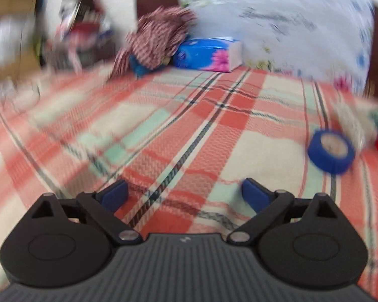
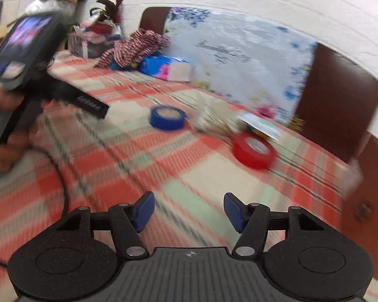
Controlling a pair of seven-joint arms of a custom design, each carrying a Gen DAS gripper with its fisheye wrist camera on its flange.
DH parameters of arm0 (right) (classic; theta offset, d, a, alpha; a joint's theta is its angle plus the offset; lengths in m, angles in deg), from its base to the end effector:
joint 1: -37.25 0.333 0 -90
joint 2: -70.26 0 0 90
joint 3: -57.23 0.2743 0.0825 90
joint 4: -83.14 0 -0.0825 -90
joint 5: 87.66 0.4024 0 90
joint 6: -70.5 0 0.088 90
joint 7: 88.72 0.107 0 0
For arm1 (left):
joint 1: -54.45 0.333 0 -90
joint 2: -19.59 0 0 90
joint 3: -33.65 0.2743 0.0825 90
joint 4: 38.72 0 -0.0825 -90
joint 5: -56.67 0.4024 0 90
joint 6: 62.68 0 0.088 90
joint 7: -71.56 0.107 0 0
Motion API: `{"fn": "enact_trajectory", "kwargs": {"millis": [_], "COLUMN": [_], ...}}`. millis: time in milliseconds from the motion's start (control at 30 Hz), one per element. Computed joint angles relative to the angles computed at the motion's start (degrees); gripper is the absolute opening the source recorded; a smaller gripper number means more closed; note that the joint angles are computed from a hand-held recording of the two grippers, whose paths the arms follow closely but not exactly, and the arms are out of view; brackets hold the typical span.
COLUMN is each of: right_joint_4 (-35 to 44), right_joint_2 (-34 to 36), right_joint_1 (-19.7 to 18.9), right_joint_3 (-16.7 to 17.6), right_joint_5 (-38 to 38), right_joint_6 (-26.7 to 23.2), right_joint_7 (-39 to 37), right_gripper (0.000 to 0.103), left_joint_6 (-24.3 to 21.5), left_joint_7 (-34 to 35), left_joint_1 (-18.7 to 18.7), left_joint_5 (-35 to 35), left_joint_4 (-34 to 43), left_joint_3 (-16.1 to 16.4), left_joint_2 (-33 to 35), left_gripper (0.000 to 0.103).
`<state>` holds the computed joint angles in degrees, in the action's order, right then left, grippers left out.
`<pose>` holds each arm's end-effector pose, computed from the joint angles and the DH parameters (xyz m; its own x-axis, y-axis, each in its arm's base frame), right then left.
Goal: Organize objects
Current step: 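Move the right tool over the table toward the blue tape roll, then grasp the blue tape roll by its rim with the right tool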
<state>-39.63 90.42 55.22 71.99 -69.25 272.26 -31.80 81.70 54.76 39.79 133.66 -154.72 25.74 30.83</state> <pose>0.5397 0.2925 0.3102 0.5561 -0.8048 0.2074 -0.3450 -0.4506 -0.8234 0.5659 -0.2434 0.3275 0.4018 -0.9146 0.0462 -0.5446 -0.2792 -0.7908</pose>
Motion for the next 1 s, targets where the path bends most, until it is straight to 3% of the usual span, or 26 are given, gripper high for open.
{"fn": "enact_trajectory", "kwargs": {"millis": [33, 67, 133, 200, 233, 300, 367, 467, 500, 567, 700, 800, 867, 1000], "right_joint_4": [2.95, 5.89, 12.58, 18.02, 21.35, 28.77, 35.31, 39.14, 38.13, 33.32, 18.11, 4.00, -4.39, -12.97], "right_joint_2": [1.78, 3.74, 8.01, 11.11, 12.85, 16.72, 20.59, 23.06, 22.56, 19.52, 11.85, 4.56, -1.11, -8.15], "right_joint_1": [-1.20, -2.31, -3.02, -1.44, 0.62, 7.91, 12.46, 14.84, 15.00, 10.68, -4.55, -16.61, -19.45, -12.82], "right_joint_3": [1.31, 2.71, 4.28, 3.87, 2.10, -5.41, -10.64, -13.30, -13.26, -7.78, 8.47, 18.16, 18.90, 10.79], "right_joint_5": [-1.63, -2.88, -3.44, -1.11, 0.37, 3.61, 5.86, 6.74, 6.70, 6.98, 7.62, 4.69, 5.09, 21.70], "right_joint_6": [-1.83, -3.43, -7.19, -10.33, -11.79, -14.52, -17.05, -18.38, -17.52, -15.85, -9.19, -3.95, -0.51, 6.04], "right_joint_7": [1.16, 1.94, 1.99, 1.64, 1.64, 2.98, 4.77, 5.38, 4.74, 0.94, -5.78, -2.55, 1.53, 3.36], "right_gripper": [0.057, 0.054, 0.053, 0.053, 0.053, 0.054, 0.057, 0.057, 0.057, 0.057, 0.057, 0.057, 0.056, 0.054], "left_joint_6": [2.55, 1.91, 0.58, 2.30, 2.94, 3.88, 4.15, 4.17, 4.24, 4.21, 4.14, 3.82, 3.29, 0.76], "left_joint_7": [-5.00, -6.71, -6.23, -8.18, -9.43, -11.96, -12.86, -13.22, -13.24, -13.06, -12.28, -11.00, -9.38, -3.52], "left_joint_1": [-0.56, -2.29, -0.25, 0.41, 0.63, 0.99, 1.18, 1.24, 1.28, 1.27, 1.24, 1.13, 0.96, 0.16], "left_joint_5": [3.48, 4.20, 5.00, 7.08, 7.79, 9.29, 9.91, 10.27, 10.31, 10.16, 9.70, 8.90, 7.88, 4.12], "left_joint_4": [-1.36, -1.30, -0.64, -1.02, -1.26, -1.50, -1.19, -0.99, -0.96, -0.88, -0.55, -0.18, 0.18, 1.54], "left_joint_3": [1.79, 3.30, 0.58, 0.43, 0.50, 0.56, 0.48, 0.42, 0.43, 0.41, 0.43, 0.42, 0.37, -0.04], "left_joint_2": [-1.07, -1.02, -0.60, -0.93, -1.11, -1.26, -0.89, -0.54, -0.50, -0.42, -0.17, 0.14, 0.43, 1.43], "left_gripper": [0.099, 0.099, 0.099, 0.099, 0.099, 0.100, 0.100, 0.100, 0.100, 0.101, 0.101, 0.101, 0.101, 0.102]}}
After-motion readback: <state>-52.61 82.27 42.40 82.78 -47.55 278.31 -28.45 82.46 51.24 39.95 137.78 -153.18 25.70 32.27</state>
